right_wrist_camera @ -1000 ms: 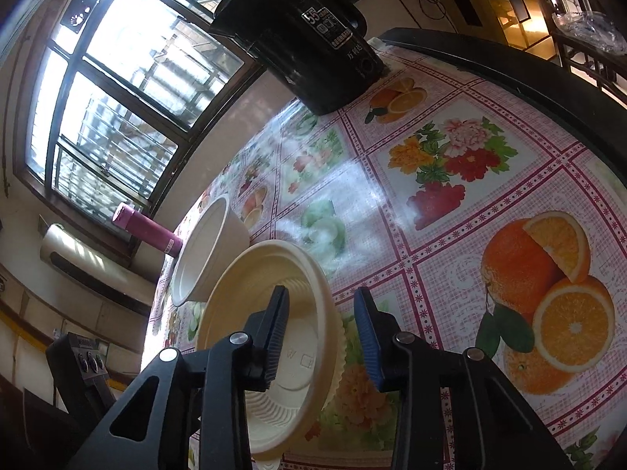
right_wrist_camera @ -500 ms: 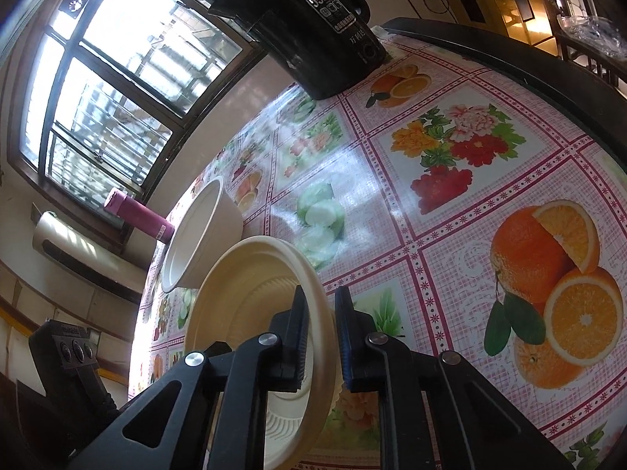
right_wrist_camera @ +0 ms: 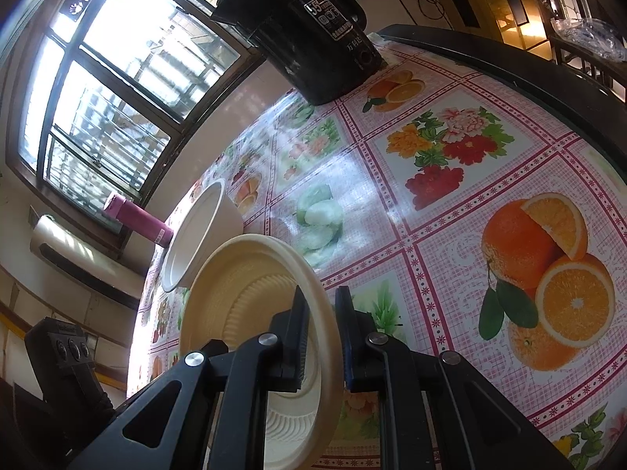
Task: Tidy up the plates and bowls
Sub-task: 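Close the left tool on the strainer basket rim and lift it, then carry the strainer basket with the left tool over the stacked bowls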
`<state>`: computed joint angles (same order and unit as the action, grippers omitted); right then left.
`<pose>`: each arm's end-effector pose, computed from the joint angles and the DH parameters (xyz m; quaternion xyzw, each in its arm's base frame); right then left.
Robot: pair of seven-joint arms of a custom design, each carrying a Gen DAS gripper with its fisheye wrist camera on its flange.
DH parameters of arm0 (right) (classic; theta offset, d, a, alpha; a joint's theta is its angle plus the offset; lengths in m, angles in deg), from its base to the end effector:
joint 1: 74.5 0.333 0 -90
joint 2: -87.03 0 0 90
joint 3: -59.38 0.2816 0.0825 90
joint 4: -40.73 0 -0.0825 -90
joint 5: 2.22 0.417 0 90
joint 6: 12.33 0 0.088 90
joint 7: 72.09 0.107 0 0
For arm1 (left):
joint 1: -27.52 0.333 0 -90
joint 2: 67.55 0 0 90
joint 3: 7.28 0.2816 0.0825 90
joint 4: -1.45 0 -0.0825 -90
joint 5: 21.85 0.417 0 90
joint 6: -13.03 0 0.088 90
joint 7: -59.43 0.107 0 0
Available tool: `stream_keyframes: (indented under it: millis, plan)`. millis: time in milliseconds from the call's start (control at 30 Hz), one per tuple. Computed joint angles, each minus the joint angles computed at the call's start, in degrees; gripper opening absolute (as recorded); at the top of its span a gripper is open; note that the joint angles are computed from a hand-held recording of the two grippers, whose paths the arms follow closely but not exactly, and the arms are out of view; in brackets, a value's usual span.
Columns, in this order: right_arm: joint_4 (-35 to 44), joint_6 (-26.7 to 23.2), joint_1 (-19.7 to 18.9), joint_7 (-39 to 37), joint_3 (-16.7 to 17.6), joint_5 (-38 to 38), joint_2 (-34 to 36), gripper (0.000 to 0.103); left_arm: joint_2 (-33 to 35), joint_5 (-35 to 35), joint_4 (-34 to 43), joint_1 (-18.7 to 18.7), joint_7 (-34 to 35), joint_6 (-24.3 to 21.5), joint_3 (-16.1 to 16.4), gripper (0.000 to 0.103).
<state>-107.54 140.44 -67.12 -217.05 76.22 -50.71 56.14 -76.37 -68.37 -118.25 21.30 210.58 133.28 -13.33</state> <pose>0.4178 0.2096 0.4401 -0.2140 0.8776 -0.1914 0.3840 0.5464 -0.1562 0.4741 0.3012 -0.8842 0.3533 0.0511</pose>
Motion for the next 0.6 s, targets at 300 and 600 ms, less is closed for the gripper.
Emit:
stream_keyframes:
  millis: [300, 600]
  plan:
    - [0.59, 0.7, -0.25, 4.56, 1.86, -2.41, 0.57, 0.014, -3.16, -0.19, -2.75, 0.56, 2.18, 1.52, 1.31, 0.011]
    - [5.56, 2.57, 0.2, 13.54, 4.08, -10.16, 6.07, 0.015, -5.75, 0.18, -4.54, 3.06, 4.76, 1.21, 4.12, 0.011]
